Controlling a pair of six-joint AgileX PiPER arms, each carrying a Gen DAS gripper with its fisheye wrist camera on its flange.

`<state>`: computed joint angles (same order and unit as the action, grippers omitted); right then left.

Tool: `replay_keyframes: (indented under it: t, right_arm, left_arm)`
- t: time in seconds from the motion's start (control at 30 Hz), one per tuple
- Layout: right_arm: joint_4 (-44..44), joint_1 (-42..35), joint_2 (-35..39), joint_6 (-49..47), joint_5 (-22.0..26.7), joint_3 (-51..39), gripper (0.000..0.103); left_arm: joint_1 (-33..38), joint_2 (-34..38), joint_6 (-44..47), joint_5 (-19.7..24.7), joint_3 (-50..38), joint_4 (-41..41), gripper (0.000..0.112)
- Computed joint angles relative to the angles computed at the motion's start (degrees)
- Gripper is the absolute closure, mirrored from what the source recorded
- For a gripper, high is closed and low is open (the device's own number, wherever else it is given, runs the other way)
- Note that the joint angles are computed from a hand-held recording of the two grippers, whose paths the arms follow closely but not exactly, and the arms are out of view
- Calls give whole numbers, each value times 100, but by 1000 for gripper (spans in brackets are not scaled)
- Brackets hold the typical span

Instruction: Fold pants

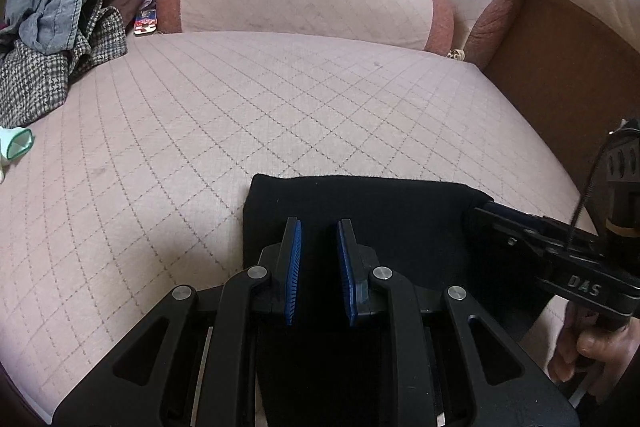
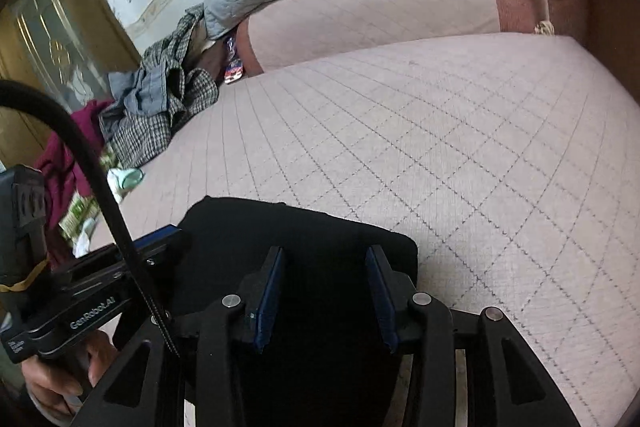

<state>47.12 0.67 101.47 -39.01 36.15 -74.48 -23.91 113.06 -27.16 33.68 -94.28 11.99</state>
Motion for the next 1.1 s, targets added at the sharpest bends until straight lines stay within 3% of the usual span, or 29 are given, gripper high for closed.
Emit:
replay_keyframes:
  t: [0.17, 0.3, 0.57, 0.77, 0.97, 1.1]
  right_arm:
    - [-263, -122, -227, 305, 430, -94, 63]
    - [-148, -111, -735, -19, 578, 259, 62]
    - [-1110, 248, -1455, 90, 155, 1107, 60]
    - [-961, 14, -1341, -28, 123, 1296, 56]
    - [-485, -104, -1208, -427, -100, 1512, 42]
    - [-325, -289, -1151, -371, 225, 1383, 41]
  left_arm:
    - [-25, -54, -113, 81, 12, 82, 95]
    - [-43, -180, -111, 182, 54, 23, 95]
    - [-121, -604, -466, 25, 597, 180, 95]
    - [-231, -657, -913, -214, 945, 581, 94]
    - [-237, -584, -1127, -455, 1065, 748, 91]
    - [-211, -727, -1171, -616, 1214, 721, 91]
